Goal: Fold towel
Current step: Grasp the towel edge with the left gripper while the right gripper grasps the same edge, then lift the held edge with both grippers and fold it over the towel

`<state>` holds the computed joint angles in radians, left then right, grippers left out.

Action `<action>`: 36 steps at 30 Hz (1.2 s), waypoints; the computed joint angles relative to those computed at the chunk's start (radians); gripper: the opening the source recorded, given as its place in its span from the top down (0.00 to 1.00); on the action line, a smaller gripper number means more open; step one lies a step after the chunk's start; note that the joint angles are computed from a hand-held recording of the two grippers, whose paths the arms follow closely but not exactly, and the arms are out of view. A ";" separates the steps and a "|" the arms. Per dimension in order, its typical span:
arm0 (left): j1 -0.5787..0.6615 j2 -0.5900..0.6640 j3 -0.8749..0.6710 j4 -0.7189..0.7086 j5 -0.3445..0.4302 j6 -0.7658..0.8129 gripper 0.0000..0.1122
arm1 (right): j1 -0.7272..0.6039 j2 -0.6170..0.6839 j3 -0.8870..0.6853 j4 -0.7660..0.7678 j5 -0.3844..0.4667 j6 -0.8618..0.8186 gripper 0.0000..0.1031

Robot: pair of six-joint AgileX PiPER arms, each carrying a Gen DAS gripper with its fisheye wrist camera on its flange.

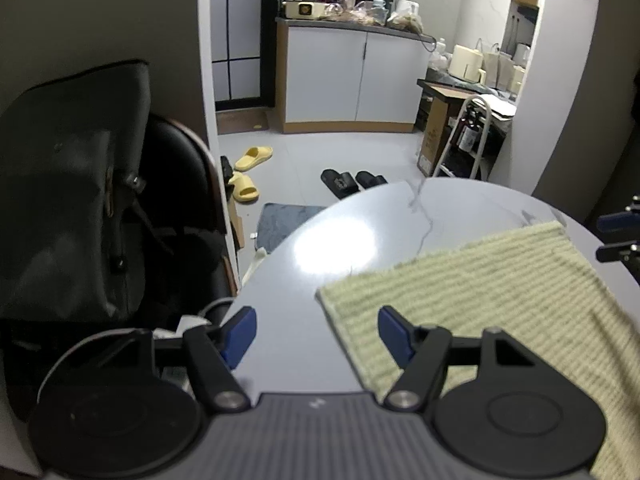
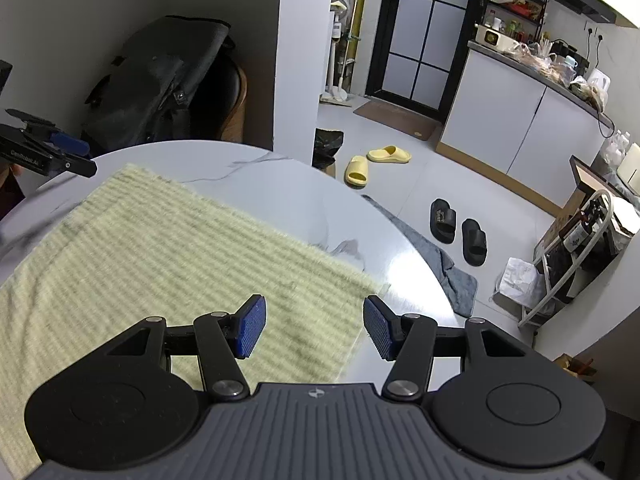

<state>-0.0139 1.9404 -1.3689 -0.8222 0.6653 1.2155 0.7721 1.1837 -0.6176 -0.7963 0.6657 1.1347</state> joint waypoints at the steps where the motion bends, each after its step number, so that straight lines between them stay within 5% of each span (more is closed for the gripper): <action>1: -0.009 0.013 -0.016 0.015 0.000 -0.015 0.39 | -0.011 0.004 0.001 0.003 -0.010 -0.011 0.43; 7: -0.041 0.083 -0.098 0.107 0.036 -0.109 0.59 | -0.147 0.042 0.028 0.044 -0.134 -0.110 0.43; 16: -0.071 0.108 -0.152 0.172 0.064 -0.156 0.60 | -0.328 0.107 0.044 0.093 -0.305 -0.229 0.44; 20: -0.088 0.086 -0.101 0.176 0.012 -0.119 0.59 | -0.377 0.116 0.067 0.106 -0.370 -0.246 0.46; 24: -0.091 0.063 -0.047 0.135 -0.037 -0.093 0.62 | -0.403 0.114 0.087 0.124 -0.431 -0.277 0.72; 29: -0.088 0.074 -0.078 0.135 0.010 -0.133 0.92 | -0.407 0.117 0.088 0.187 -0.463 -0.343 0.90; 36: -0.073 0.080 -0.117 0.103 0.035 -0.153 0.96 | -0.384 0.074 0.074 0.093 -0.429 -0.235 0.96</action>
